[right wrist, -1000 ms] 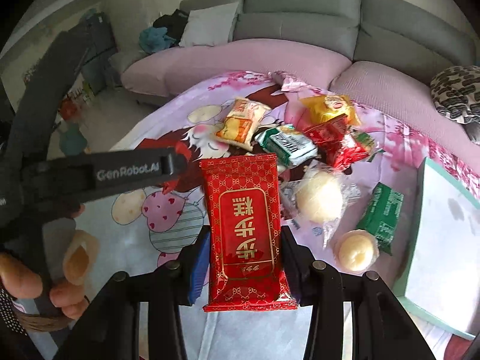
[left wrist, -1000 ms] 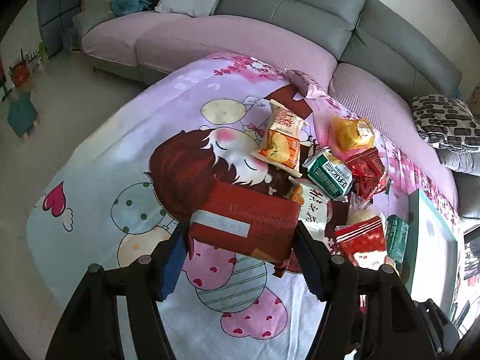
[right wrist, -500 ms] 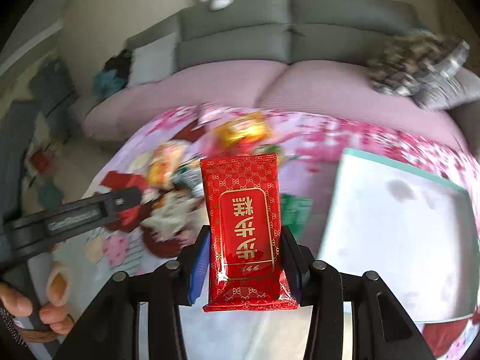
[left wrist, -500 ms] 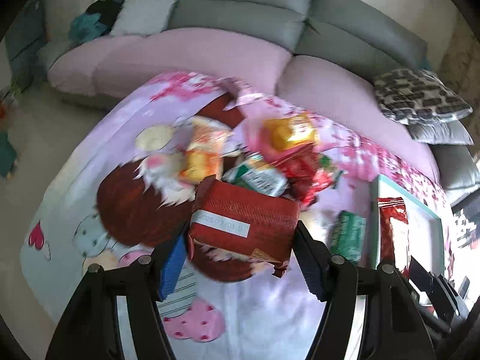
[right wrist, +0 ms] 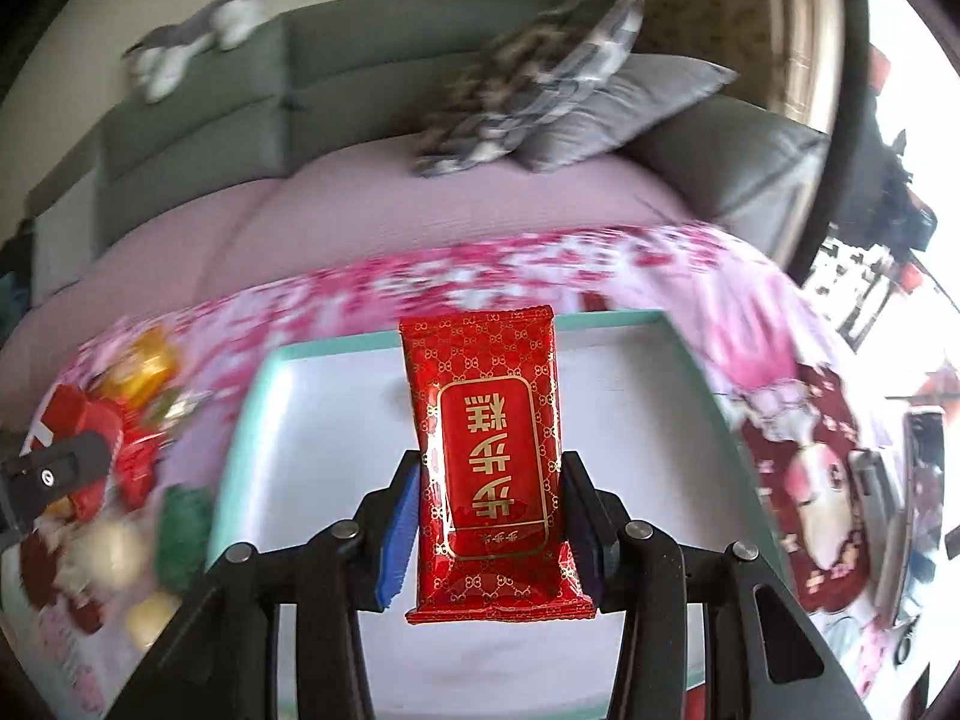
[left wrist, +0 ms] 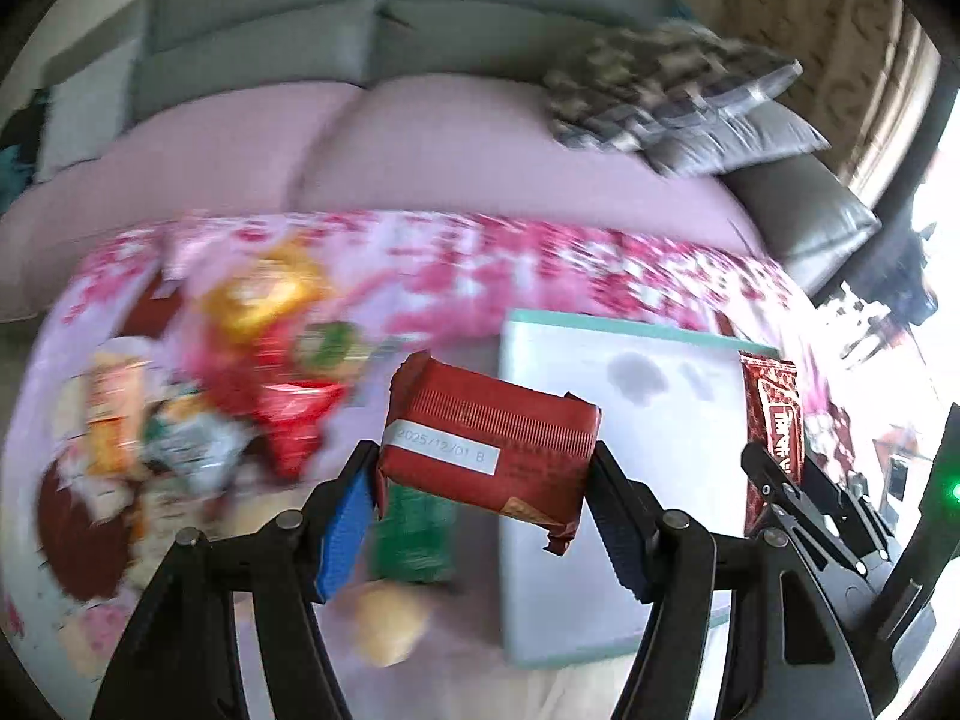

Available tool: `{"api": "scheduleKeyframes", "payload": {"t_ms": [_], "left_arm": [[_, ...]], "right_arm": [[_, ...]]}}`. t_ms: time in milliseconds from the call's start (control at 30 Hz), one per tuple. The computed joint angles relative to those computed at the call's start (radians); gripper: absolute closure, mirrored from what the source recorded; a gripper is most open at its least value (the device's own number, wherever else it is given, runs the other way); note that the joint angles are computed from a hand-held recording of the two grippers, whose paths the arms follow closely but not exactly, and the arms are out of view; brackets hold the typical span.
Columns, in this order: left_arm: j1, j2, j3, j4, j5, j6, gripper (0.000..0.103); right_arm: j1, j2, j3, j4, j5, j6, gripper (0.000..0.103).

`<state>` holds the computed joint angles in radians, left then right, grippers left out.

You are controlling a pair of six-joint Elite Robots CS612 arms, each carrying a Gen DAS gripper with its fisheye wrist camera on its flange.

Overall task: Organize snacks
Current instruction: 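Carry both snacks to the teal-rimmed tray and open both tools, then return both tools to the snack pile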

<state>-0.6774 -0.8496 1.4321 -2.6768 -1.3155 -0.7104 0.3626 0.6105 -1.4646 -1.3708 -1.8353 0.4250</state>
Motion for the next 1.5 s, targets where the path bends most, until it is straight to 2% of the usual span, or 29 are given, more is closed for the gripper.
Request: {"api": "scheduleKeyframes", "payload": {"t_ms": [200,467,667,767,833,933,967,1000,1033,1100,1200,1367,1500], "left_arm": [[0.0,0.094,-0.114,0.033,-0.05,0.028,0.034],[0.005,0.2,-0.249,0.09,-0.082,0.047,0.034],[0.007,0.235,-0.296,0.126,-0.12,0.037,0.033],[0.006,0.226,-0.282,0.118,-0.123,0.036,0.03],[0.004,0.207,-0.255,0.088,-0.118,0.025,0.023],[0.003,0.176,-0.211,0.043,-0.106,0.007,0.02],[0.002,0.165,-0.198,0.041,-0.093,-0.002,0.02],[0.002,0.157,-0.189,0.04,-0.084,-0.008,0.017],[0.0,0.143,-0.168,0.028,-0.065,-0.019,0.012],[-0.001,0.121,-0.135,0.0,-0.043,-0.029,0.009],[-0.002,0.088,-0.08,-0.036,0.016,-0.055,0.009],[0.007,0.033,0.015,-0.09,0.147,-0.172,0.008],[0.015,0.0,0.078,-0.074,0.203,-0.221,0.008]], "right_arm": [[-0.034,0.024,-0.023,0.063,-0.036,0.064,0.056],[-0.052,0.032,-0.005,0.085,-0.024,0.092,0.056],[-0.053,0.03,0.003,0.097,-0.015,0.091,0.055],[-0.055,0.027,0.002,0.1,0.001,0.09,0.055],[-0.054,0.023,0.003,0.109,-0.003,0.09,0.055],[-0.054,0.021,-0.003,0.107,-0.003,0.093,0.053],[-0.055,0.022,-0.006,0.103,0.004,0.092,0.048],[-0.055,0.022,-0.008,0.101,0.014,0.087,0.04],[-0.054,0.021,-0.007,0.103,0.019,0.078,0.037],[-0.049,0.018,-0.003,0.099,0.014,0.056,0.032],[-0.045,0.018,-0.001,0.076,0.039,0.032,0.023],[-0.034,0.019,0.006,0.002,0.093,-0.016,0.012],[-0.018,0.016,0.015,-0.057,0.142,-0.058,0.003]]}}
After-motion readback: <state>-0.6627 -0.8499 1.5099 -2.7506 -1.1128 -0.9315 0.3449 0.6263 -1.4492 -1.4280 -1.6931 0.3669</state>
